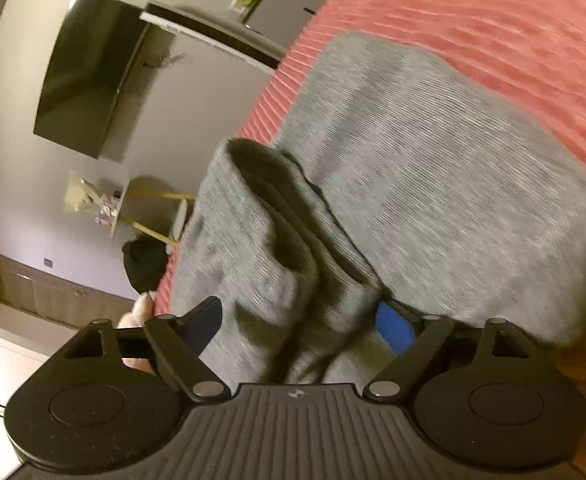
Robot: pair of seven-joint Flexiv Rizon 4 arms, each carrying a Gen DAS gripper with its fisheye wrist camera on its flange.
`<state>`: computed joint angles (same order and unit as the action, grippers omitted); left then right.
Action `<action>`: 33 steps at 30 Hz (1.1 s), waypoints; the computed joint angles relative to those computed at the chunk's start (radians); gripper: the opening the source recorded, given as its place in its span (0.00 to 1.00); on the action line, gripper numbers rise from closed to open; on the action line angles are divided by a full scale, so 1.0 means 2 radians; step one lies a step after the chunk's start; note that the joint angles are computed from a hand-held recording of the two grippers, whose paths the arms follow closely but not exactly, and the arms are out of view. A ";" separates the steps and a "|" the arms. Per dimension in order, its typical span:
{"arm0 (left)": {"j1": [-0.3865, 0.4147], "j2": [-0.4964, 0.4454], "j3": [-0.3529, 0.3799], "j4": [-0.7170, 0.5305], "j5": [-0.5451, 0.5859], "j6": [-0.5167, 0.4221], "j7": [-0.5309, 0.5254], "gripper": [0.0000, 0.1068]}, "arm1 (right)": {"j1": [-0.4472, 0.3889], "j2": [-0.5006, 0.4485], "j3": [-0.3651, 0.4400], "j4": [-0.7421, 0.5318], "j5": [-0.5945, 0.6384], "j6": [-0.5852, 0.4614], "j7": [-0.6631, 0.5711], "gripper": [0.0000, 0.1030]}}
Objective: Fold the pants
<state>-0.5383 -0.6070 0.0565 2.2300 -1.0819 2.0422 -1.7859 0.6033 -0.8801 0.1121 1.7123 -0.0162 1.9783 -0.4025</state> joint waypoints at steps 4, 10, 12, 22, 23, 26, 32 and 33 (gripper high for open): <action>0.001 -0.012 -0.008 -0.005 0.021 0.016 -0.009 0.90 | 0.005 -0.011 -0.003 -0.002 0.008 0.032 -0.007 0.59; 0.025 -0.010 -0.019 0.002 0.061 0.015 -0.044 0.90 | 0.002 -0.007 -0.003 -0.027 -0.014 -0.031 0.003 0.59; 0.027 -0.003 -0.020 0.016 0.074 0.020 -0.062 0.90 | 0.021 0.005 -0.027 -0.028 -0.016 -0.056 -0.001 0.48; 0.020 0.004 -0.009 0.025 0.098 0.022 -0.090 0.90 | 0.094 0.060 -0.099 0.005 0.074 0.040 -0.085 0.41; 0.020 0.005 -0.008 0.024 0.098 0.019 -0.090 0.90 | 0.094 0.064 -0.097 0.009 0.084 0.044 -0.092 0.41; 0.010 0.005 -0.002 0.020 0.081 0.006 -0.085 0.90 | 0.099 0.070 -0.099 0.018 0.124 0.056 -0.104 0.41; 0.042 0.006 -0.019 0.022 0.150 0.012 -0.104 0.90 | 0.124 0.095 -0.118 0.039 0.174 0.051 -0.145 0.41; 0.037 0.006 -0.014 0.020 0.153 0.008 -0.099 0.90 | 0.123 0.095 -0.115 0.035 0.174 0.050 -0.150 0.41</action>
<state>-0.4637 -0.5959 0.0279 2.2692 -0.7762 2.0591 -1.9834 0.8487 -0.6910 -0.1185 1.7822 0.3315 2.0780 -0.7019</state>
